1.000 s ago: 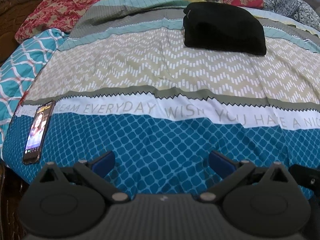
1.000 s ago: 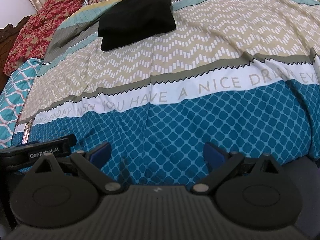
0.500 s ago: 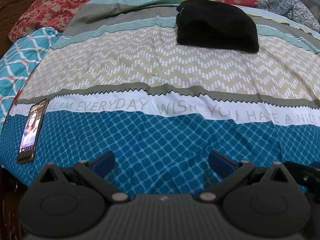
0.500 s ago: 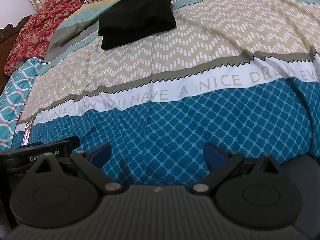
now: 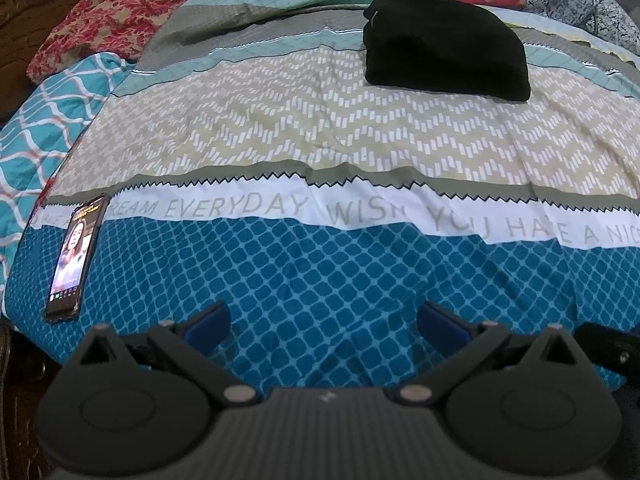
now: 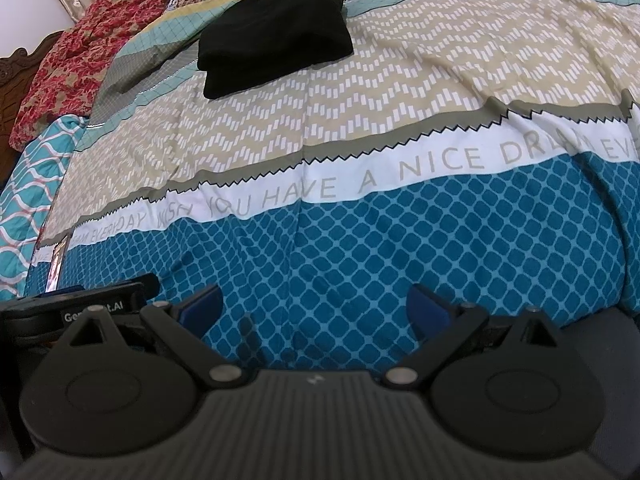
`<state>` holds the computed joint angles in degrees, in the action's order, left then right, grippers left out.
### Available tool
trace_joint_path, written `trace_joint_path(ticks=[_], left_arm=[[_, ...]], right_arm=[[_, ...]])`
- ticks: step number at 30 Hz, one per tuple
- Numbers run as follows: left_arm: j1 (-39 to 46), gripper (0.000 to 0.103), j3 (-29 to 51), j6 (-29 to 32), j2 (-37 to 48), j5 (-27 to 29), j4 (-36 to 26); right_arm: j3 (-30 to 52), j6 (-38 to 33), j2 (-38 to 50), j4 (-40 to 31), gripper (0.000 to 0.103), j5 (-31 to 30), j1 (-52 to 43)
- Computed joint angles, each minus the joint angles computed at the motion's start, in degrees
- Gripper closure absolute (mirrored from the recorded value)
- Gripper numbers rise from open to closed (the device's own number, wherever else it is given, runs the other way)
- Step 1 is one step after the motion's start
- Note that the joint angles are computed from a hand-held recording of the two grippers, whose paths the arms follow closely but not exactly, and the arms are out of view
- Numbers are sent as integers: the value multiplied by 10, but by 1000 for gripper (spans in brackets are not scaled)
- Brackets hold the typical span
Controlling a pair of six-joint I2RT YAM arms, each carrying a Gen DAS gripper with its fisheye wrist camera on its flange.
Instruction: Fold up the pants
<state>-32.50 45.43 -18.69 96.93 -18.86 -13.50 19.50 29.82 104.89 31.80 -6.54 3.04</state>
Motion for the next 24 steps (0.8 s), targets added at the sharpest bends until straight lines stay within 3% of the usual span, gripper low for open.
trace_joint_path(ticks=[10, 16, 24], left_arm=[[-3, 0, -11, -1, -17, -29, 12], [-7, 0, 4, -10, -4, -41, -13], [2, 0, 10, -13, -4, -17, -26]], right_arm=[[-1, 0, -2, -1, 3, -1, -1], [0, 1, -2, -1, 3, 0, 0], [0, 0, -1, -1, 3, -2, -1]])
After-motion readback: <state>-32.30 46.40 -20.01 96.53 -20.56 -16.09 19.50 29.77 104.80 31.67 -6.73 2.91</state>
